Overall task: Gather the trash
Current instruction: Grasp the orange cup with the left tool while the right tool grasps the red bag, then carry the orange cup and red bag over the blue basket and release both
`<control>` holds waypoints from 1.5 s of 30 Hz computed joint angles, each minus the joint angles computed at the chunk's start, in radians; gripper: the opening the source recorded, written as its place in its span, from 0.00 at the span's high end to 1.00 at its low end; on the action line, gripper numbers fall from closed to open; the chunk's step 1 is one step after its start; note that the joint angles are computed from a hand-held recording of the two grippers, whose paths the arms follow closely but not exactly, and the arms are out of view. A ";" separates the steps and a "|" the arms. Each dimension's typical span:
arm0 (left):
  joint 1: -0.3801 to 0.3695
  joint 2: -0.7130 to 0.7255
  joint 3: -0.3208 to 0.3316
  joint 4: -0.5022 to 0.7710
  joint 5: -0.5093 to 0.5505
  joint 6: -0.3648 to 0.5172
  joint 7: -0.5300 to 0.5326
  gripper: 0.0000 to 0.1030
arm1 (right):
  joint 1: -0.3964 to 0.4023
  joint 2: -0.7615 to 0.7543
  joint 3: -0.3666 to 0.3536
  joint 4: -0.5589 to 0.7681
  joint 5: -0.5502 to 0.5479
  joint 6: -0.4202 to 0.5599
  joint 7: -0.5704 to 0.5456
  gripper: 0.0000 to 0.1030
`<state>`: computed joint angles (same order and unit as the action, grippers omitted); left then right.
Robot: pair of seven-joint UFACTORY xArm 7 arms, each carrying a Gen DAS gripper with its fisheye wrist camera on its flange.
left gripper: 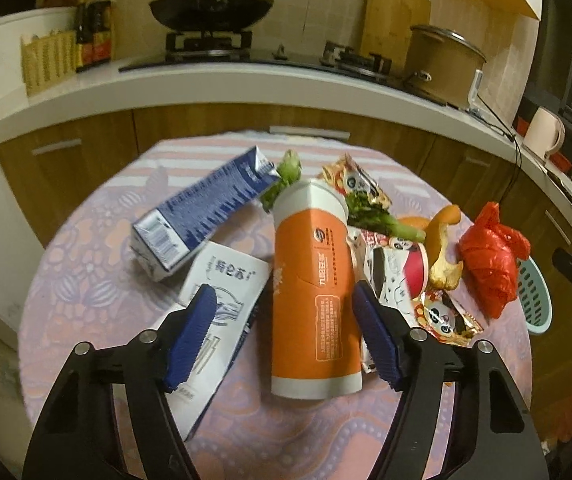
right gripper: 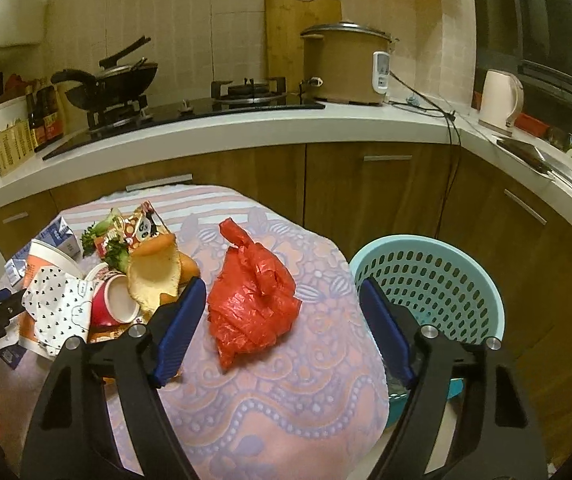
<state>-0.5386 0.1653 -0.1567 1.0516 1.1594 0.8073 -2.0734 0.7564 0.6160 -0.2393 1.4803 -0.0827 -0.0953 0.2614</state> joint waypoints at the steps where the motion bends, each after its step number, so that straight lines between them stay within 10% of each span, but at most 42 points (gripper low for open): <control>1: 0.004 0.005 0.003 -0.001 0.006 -0.016 -0.004 0.35 | -0.019 0.011 0.022 0.020 -0.003 0.016 -0.008 0.27; 13: 0.003 0.077 0.036 0.062 -0.012 -0.078 0.054 0.36 | -0.199 0.153 0.257 0.258 -0.030 0.206 -0.065 0.27; 28: -0.039 0.117 0.056 0.114 -0.026 -0.046 0.075 0.52 | -0.231 0.346 0.333 0.558 0.012 0.421 -0.126 0.27; 45: -0.081 0.001 -0.015 0.127 0.069 0.200 0.008 0.56 | -0.248 0.189 0.342 0.333 0.013 0.221 -0.192 0.51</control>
<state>-0.6192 0.1665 -0.1715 1.1786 1.2287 1.0073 -2.0659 0.5086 0.8050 0.1024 1.8130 -0.0694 0.1252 0.0698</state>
